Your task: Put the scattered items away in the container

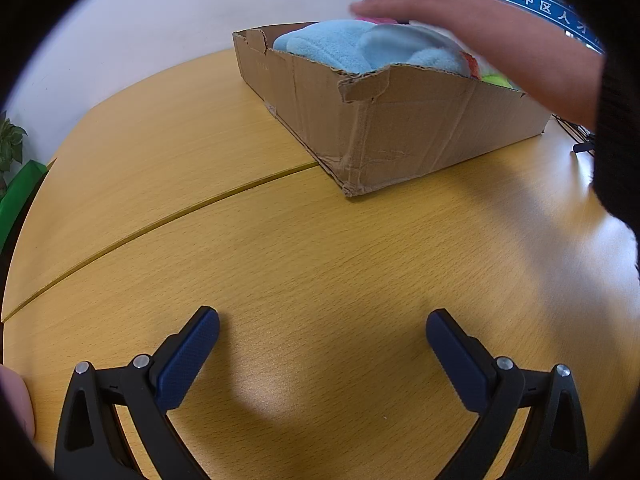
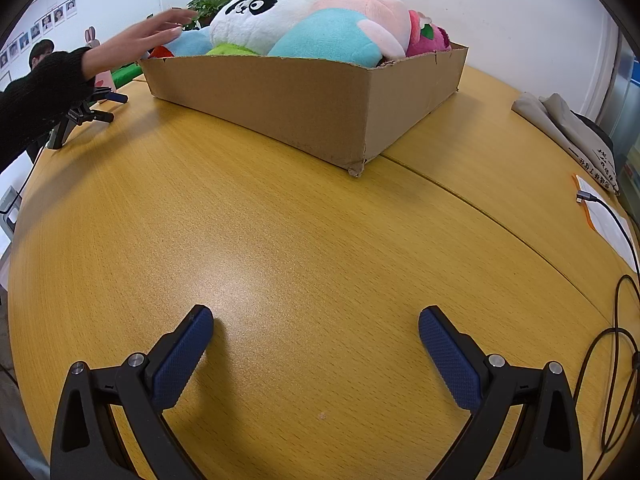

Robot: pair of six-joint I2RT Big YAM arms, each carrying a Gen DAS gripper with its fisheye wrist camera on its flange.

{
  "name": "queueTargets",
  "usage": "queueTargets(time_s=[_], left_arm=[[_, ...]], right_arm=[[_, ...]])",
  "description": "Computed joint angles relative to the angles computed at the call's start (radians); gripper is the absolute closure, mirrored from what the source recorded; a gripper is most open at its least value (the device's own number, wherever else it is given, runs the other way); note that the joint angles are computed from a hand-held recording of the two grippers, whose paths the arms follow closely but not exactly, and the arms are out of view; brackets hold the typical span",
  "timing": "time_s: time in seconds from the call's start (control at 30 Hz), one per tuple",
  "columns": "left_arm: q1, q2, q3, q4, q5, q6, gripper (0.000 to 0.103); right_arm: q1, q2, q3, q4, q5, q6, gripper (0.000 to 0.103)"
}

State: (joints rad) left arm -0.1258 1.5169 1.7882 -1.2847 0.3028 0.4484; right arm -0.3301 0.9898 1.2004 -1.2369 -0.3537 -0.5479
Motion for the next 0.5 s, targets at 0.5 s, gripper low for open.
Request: queueTargets(time_s=[0.5], left_arm=[[-0.012,0.027,0.031,-0.005,0.000,0.002,0.000]], right_arm=[[0.000,-0.001,0.000,-0.001,0.000,0.000,0.000]])
